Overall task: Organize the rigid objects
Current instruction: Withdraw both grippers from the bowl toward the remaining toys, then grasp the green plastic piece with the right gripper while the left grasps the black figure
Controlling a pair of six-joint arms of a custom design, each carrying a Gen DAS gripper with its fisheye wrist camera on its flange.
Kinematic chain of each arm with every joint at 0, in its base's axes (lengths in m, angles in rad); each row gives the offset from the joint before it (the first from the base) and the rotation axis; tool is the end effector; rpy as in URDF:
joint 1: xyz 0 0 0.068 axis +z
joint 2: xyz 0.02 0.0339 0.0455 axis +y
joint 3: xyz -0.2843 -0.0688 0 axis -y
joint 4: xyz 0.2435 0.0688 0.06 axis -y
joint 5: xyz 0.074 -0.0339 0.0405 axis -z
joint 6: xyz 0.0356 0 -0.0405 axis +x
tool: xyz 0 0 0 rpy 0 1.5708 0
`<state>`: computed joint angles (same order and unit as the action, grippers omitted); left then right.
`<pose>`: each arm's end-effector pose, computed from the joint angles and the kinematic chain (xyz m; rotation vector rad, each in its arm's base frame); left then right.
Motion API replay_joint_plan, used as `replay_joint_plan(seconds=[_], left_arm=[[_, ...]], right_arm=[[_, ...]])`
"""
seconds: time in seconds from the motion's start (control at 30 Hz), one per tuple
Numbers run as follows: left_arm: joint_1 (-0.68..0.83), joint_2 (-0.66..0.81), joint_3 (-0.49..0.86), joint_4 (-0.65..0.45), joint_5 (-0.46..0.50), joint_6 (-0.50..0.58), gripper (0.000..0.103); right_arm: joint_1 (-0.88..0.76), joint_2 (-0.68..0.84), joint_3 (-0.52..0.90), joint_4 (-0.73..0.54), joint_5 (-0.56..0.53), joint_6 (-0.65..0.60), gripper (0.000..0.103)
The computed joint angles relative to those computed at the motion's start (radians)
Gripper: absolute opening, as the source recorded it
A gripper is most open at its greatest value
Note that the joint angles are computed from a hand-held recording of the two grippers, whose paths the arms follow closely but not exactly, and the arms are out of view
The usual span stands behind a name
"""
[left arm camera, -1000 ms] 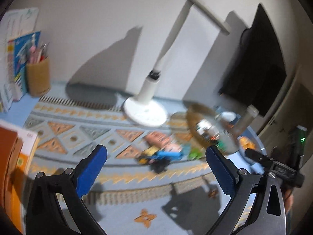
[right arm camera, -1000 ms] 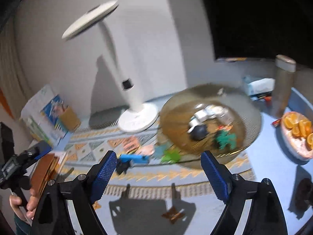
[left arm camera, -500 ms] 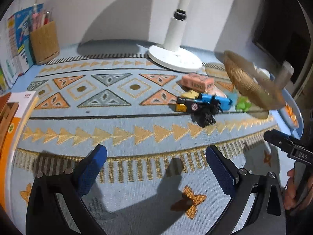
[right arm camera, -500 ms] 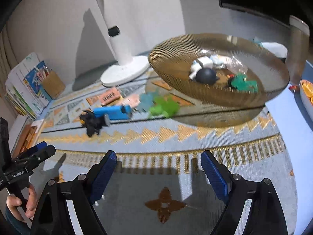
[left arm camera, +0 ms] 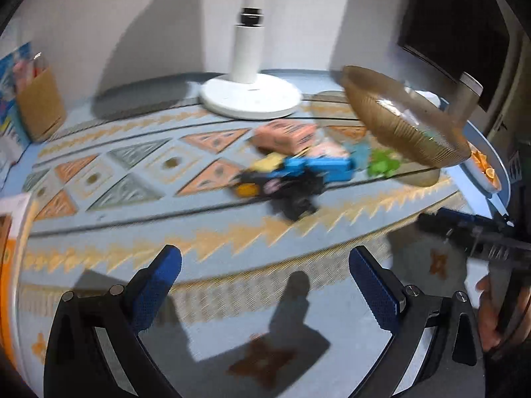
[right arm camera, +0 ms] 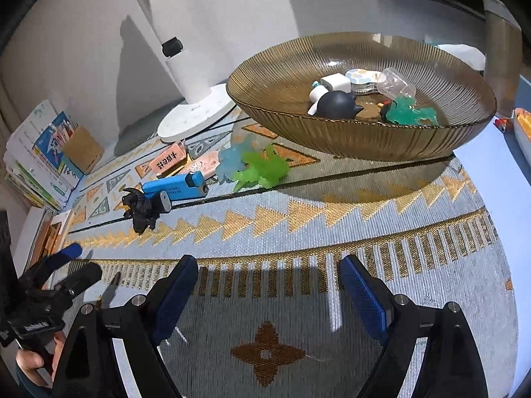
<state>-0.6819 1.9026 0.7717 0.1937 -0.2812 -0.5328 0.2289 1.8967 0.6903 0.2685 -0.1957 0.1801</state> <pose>0.2660 -0.2033 0.1003 0.0694 2.4634 -0.1745 0.3084 0.0790 0.0889 -0.1430 2.5276 0.4115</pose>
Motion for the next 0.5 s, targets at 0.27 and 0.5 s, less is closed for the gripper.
replay_joint_plan(seconds=[0.27,0.5], left_arm=[[0.000,0.182,0.282,-0.190,-0.067,0.035,0.101],[0.019,0.222,0.296,-0.196,-0.088,0.020,0.101]], right_arm=[[0.031,0.077,0.220,-0.193,0.038,-0.016,0.085],[0.057,0.169,0.282,-0.113,0.095,0.058,0.077]])
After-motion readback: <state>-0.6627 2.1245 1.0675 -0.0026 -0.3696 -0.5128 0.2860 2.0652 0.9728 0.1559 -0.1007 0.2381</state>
